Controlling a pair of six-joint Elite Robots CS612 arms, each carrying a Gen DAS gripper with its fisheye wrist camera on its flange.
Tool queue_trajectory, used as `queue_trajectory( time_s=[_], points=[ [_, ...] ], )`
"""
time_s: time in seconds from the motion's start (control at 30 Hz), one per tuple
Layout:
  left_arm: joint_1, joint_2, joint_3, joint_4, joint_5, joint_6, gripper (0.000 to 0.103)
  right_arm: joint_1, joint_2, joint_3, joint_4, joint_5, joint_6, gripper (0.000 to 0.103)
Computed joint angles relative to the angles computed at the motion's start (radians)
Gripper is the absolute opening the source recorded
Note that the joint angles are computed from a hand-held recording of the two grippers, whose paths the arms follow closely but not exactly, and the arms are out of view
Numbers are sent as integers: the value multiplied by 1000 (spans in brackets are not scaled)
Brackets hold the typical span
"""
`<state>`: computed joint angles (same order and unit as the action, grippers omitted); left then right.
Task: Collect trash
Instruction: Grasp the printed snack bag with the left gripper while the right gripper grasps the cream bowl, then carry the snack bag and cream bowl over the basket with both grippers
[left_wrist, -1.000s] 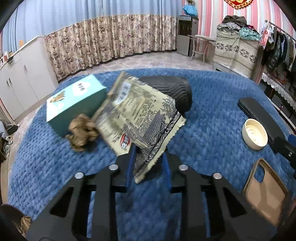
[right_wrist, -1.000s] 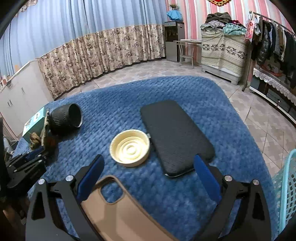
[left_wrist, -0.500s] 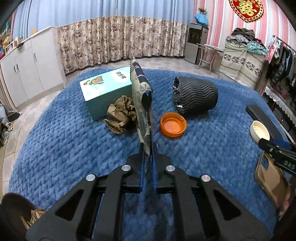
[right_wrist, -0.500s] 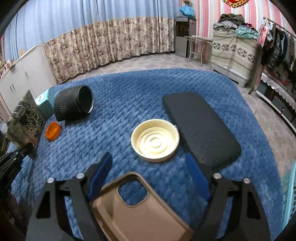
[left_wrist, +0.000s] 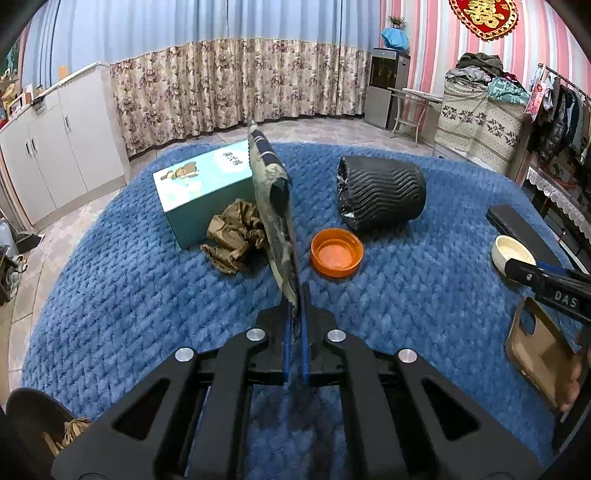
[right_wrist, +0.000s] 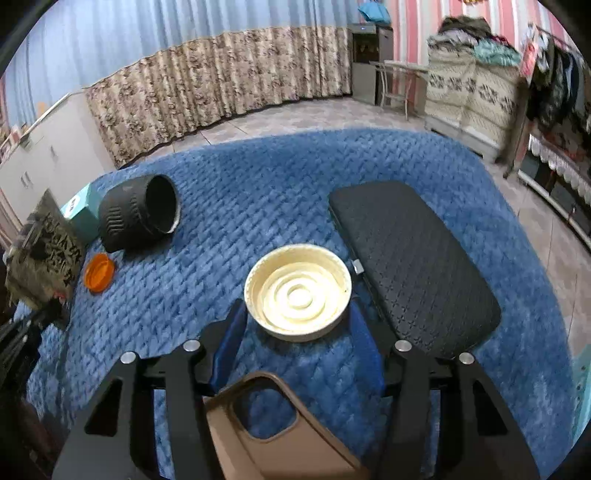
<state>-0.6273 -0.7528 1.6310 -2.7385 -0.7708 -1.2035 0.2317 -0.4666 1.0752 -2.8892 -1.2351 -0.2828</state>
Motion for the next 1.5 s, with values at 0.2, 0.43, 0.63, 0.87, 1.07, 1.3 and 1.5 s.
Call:
queue_trajectory(
  time_s=[0.2,0.43,0.63,0.87,1.07,1.3,1.5],
  points=[
    [-21,0,-16,-46,48,69,2,-22,-60,101,-163,18,-7,54],
    [-56,35,-98,-167,59,266,2,-84,-108,184,-268,-9,66,54],
    [-76,105,-239,-266,-15,476,2,-144,-149,257,-367,-75,133,54],
    [-104,207,-428,-298,-126,684,2,-223,-186,327,-421,-172,246,54],
    [-123,281,-574,-275,-233,779,2,-273,-187,343,-430,-235,311,54],
    [-145,373,-742,-208,-320,839,2,-308,-168,332,-399,-230,363,54],
    [-146,445,-891,-132,-377,885,2,-334,-156,326,-396,-233,398,54]
  ],
)
